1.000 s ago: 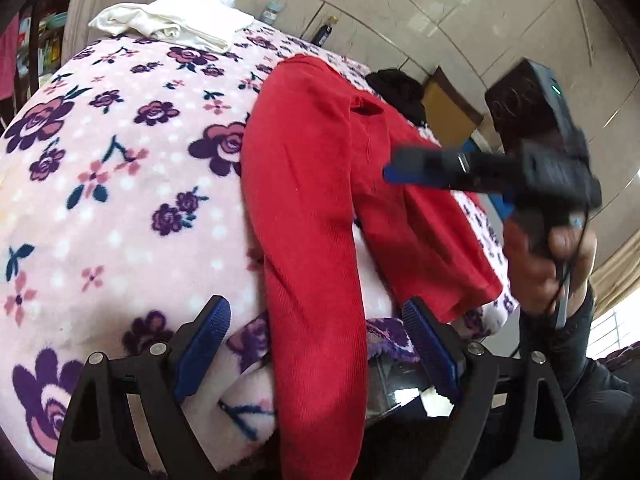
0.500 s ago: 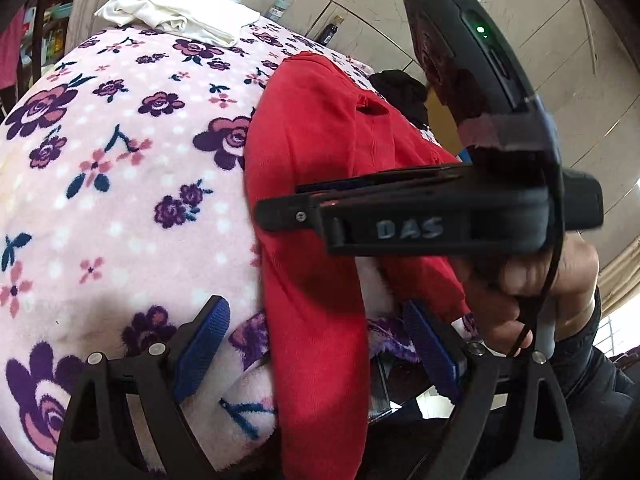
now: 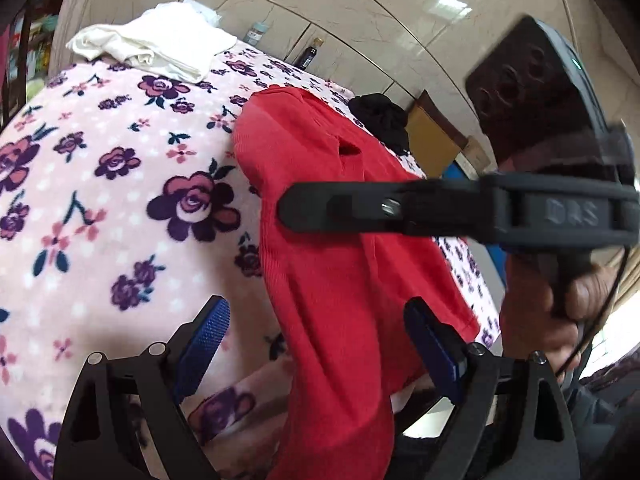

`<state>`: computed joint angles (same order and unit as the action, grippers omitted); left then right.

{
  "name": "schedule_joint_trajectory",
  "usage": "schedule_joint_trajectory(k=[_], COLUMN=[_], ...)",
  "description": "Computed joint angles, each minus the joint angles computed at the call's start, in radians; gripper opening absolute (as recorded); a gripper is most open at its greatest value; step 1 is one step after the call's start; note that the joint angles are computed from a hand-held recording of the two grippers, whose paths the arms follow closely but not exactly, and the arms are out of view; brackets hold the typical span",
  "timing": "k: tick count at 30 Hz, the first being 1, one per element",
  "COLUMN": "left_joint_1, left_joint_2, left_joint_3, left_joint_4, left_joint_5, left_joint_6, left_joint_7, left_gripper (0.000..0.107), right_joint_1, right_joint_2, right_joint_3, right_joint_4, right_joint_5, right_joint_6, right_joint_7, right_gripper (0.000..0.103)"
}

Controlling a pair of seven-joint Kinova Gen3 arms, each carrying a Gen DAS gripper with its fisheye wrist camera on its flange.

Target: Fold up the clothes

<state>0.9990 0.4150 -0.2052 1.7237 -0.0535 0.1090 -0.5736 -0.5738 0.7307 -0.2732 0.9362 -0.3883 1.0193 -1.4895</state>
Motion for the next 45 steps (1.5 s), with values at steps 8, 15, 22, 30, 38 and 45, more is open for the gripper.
schedule_joint_trajectory(k=[8, 15, 22, 30, 38, 45], left_joint_1=[-0.366, -0.37, -0.147, -0.271, -0.431, -0.699], left_joint_2=[0.012, 0.015, -0.054, -0.126, -0.136, -0.018], left_joint_3=[0.368, 0.4, 0.101, 0.095, 0.077, 0.211], left_joint_4=[0.123, 0.108, 0.038, -0.12, -0.214, -0.383], left_joint_5=[-0.094, 0.096, 0.277, 0.071, -0.024, 0.064], left_joint_6=[-0.316, -0.321, -0.065, 0.245, 0.299, 0.36], left_joint_7=[0.119, -0.112, -0.277, -0.249, -0.209, -0.242], left_gripper=[0.064, 0.012, 0.011, 0.011, 0.011, 0.012], right_joint_1=[0.082, 0.116, 0.183, 0.249, 0.369, 0.319], right_joint_2=[-0.048, -0.044, -0.122, -0.163, -0.172, -0.152], right_joint_3=[-0.047, -0.06, -0.082, -0.009, -0.121, -0.114], right_joint_4=[0.097, 0.117, 0.258, 0.41, 0.585, 0.57], right_joint_5=[-0.093, -0.15, -0.219, -0.179, -0.339, -0.382], right_joint_6=[-0.064, -0.068, -0.192, -0.211, -0.273, -0.25], right_joint_7=[0.064, 0.098, 0.156, 0.077, 0.283, 0.346], right_gripper=[0.007, 0.007, 0.062, 0.068, 0.068, 0.069])
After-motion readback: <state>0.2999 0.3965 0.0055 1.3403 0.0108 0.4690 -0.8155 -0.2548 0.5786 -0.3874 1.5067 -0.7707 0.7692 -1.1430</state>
